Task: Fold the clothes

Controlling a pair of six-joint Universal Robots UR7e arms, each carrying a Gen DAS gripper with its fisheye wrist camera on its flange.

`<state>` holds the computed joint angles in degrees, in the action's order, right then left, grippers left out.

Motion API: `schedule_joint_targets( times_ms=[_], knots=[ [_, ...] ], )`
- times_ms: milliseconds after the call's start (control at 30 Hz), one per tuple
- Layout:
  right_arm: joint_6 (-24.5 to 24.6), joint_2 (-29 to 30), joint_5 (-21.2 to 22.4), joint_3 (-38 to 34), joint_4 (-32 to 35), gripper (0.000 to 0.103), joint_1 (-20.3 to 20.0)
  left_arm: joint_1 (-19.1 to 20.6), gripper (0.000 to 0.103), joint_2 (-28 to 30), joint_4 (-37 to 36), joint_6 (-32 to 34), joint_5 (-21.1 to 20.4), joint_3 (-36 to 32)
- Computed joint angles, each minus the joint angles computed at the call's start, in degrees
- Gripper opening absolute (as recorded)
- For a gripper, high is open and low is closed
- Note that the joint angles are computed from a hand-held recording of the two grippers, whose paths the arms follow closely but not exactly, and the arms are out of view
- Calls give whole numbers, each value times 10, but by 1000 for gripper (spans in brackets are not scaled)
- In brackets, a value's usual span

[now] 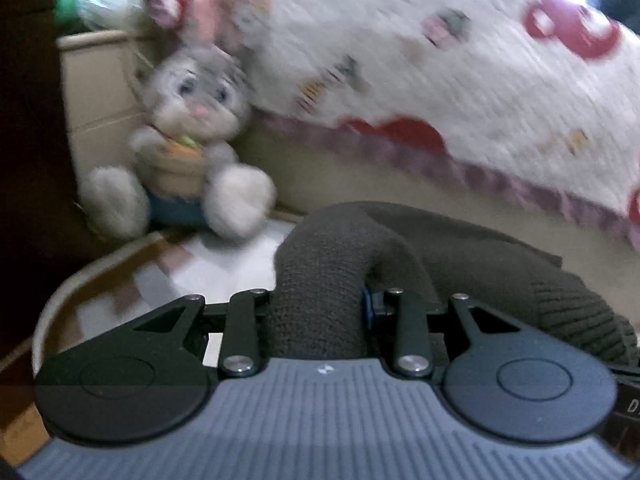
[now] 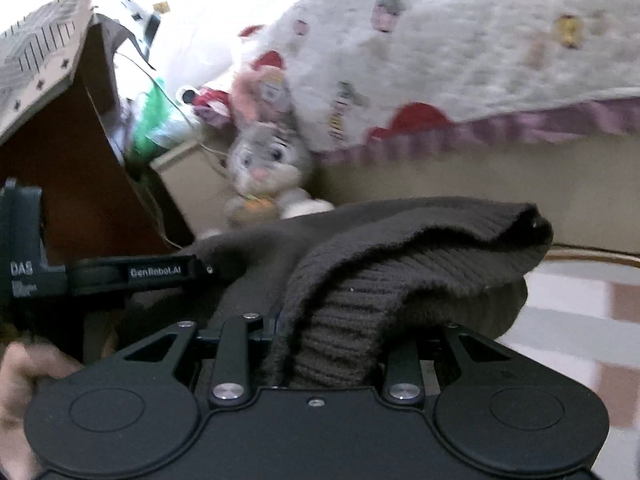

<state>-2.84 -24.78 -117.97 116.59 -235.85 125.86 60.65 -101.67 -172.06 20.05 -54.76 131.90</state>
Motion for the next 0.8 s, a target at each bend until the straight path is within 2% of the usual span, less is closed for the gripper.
schedule_joint_targets(
  times_ms=[133, 167, 200, 233, 300, 333, 367, 400, 433, 500, 600, 667, 800],
  knots=[
    [-30, 29, 50, -82, 26, 35, -20, 93, 31, 69, -71, 47, -94, -67],
    [-32, 37, 60, -98, 37, 35, -31, 112, 36, 84, -88, 54, -112, -73],
    [-34, 46, 70, -113, 49, 36, -42, 134, 45, 105, -99, 57, -126, -81],
    [-33, 54, 78, -128, 62, 39, -52, 155, 49, 130, -85, 36, -115, -96],
    [11, 62, 66, -140, 114, 43, -78, 178, 56, 168, -32, -18, -62, -122],
    [32, 65, 62, -146, 140, 46, -90, 195, 58, 184, -29, -22, -64, -130],
    [44, 68, 62, -142, 144, 50, -100, 207, 63, 184, -30, -35, -89, -133],
    [47, 68, 81, -132, 129, 51, -106, 221, 63, 184, -30, -46, -121, -137],
    [49, 68, 100, -122, 114, 52, -113, 229, 63, 177, -12, -74, -145, -145],
    [56, 65, 124, -103, 94, 57, -119, 233, 63, 166, -5, -100, -160, -148],
    [69, 59, 145, -75, 74, 64, -120, 217, 63, 154, -17, -108, -110, -141],
    [82, 55, 158, -52, 61, 68, -122, 208, 62, 139, -16, -136, -87, -138],
    [98, 50, 193, -15, 40, 74, -133, 207, 63, 86, -55, -232, -68, -81]
  ],
)
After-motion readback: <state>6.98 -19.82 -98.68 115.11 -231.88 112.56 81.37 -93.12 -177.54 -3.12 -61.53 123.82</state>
